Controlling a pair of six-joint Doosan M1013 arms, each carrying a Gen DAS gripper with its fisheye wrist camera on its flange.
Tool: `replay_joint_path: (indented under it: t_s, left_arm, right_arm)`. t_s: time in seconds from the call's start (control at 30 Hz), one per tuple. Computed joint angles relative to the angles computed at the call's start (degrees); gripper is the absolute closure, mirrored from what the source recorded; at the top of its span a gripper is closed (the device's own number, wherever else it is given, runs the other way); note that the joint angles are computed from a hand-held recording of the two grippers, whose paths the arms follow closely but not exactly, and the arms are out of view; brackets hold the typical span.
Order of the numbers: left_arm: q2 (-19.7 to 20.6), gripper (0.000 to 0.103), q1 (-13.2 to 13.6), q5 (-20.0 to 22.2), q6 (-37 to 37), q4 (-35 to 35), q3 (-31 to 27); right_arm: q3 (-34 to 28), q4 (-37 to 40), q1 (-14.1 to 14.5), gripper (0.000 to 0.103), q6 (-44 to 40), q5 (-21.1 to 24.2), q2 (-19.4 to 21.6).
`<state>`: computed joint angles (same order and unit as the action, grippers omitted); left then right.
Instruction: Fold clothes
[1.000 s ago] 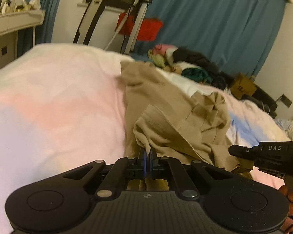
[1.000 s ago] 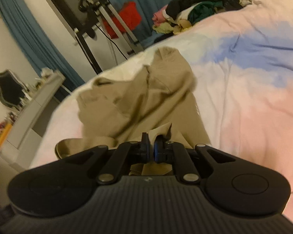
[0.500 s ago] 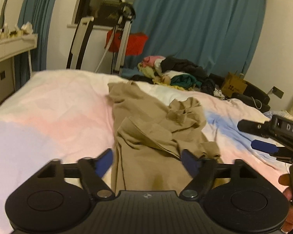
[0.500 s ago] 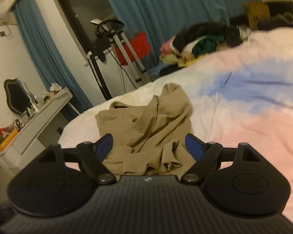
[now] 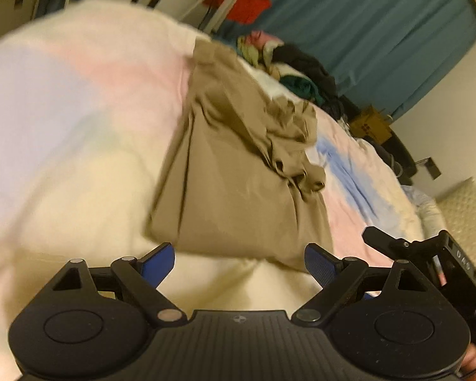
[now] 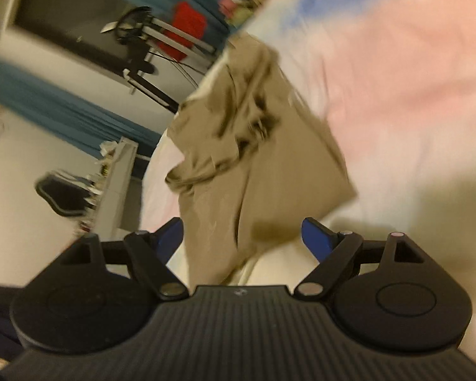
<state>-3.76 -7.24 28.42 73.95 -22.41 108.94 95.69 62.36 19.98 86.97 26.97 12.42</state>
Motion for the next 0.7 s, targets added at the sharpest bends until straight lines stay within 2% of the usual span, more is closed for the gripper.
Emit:
replay_joint_path:
  t_s: [0.27, 0.37, 0.47, 0.53, 0.63, 0.7]
  left_arm:
    - [1.29, 0.013, 1.1, 1.17, 1.13, -4.52, -0.24]
    - [1.81, 0.013, 1.91, 1.55, 5.71, -11.16, -0.15]
    - [2.36, 0.013, 2.48, 1.97, 11.42, -18.95, 0.08]
    - [2.47, 0.014, 2.39, 1.42, 12.33, -20.98, 0.34]
    - [2.46, 0.015, 1.94, -0.02, 11.93, -20.94, 0.64]
    - [2.56, 0.015, 2.36, 0.24, 16.01, -26.12, 1.09]
  right_arm:
    - [0.69, 14.0, -0.46, 0.019, -2.23, 6.56, 2.26]
    - [2.01, 17.35, -0.46, 0.019, -0.74, 4.4, 2.52]
    - [2.96, 19.51, -0.15, 0.02, 0.59, -0.86, 2.42]
    - [3.02, 19.17, 0.08, 0.029, 2.29, -4.4, 2.53]
    - [2.19, 13.31, 0.43, 0.043, 8.83, -7.98, 3.28]
    - [1.77, 9.42, 0.48, 0.064, 13.02, -8.35, 3.68]
